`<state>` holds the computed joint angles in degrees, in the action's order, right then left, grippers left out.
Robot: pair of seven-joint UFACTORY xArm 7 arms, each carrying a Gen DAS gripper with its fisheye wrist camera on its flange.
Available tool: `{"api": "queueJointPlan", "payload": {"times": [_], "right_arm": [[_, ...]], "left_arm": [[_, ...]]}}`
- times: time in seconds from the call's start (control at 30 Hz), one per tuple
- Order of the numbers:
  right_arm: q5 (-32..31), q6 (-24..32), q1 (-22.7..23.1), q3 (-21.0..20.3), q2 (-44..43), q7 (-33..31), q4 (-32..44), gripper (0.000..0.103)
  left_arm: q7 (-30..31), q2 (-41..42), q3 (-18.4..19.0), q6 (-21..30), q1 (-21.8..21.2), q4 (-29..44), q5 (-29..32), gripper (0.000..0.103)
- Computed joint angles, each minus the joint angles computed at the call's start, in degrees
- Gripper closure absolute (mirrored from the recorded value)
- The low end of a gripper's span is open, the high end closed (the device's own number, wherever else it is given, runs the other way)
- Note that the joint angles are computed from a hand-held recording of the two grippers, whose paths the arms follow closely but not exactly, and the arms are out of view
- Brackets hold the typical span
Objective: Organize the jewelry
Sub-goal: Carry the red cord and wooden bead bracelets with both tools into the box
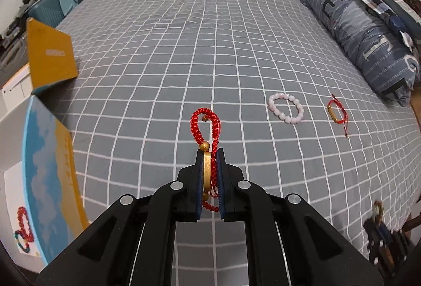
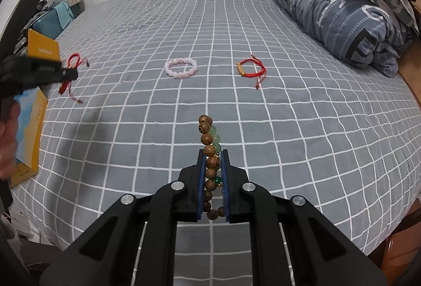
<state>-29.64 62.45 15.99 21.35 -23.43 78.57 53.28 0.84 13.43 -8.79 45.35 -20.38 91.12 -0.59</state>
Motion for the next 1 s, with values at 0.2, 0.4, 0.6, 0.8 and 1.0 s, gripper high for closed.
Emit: {"api": "queueJointPlan", "payload": {"times": [0.2,0.4,0.6,0.8,1.0], "right_arm": [[-0.9,-0.1,-0.4,-0.1,2.8,1.2,2.5,0.093],[-2.7,0.5,0.6,-0.7,7.5,2.4,6.5,0.093],[-4.8,0.6,2.8,-2.0,12.9,3.0,11.4,0.093],[-7.5,1.8,6.6,-3.6,19.5,2.6,18.5,0.093],[-10.3,2.4,11.7,-5.9,27.4,1.7,28.2,0.093]], "left_arm": [[2.4,-6.1,-0.2,-3.1,1.2,-6.8,-1.9,0.095],[5.3,-11.4,0.4,-5.3,2.9,-12.5,-3.6,0.095],[7.4,-14.2,1.5,-6.3,4.8,-15.7,-4.3,0.095],[9.6,-15.5,2.9,-6.6,7.0,-16.7,-5.7,0.095],[12.1,-16.4,4.5,-6.1,9.6,-16.2,-8.3,0.095]]}}
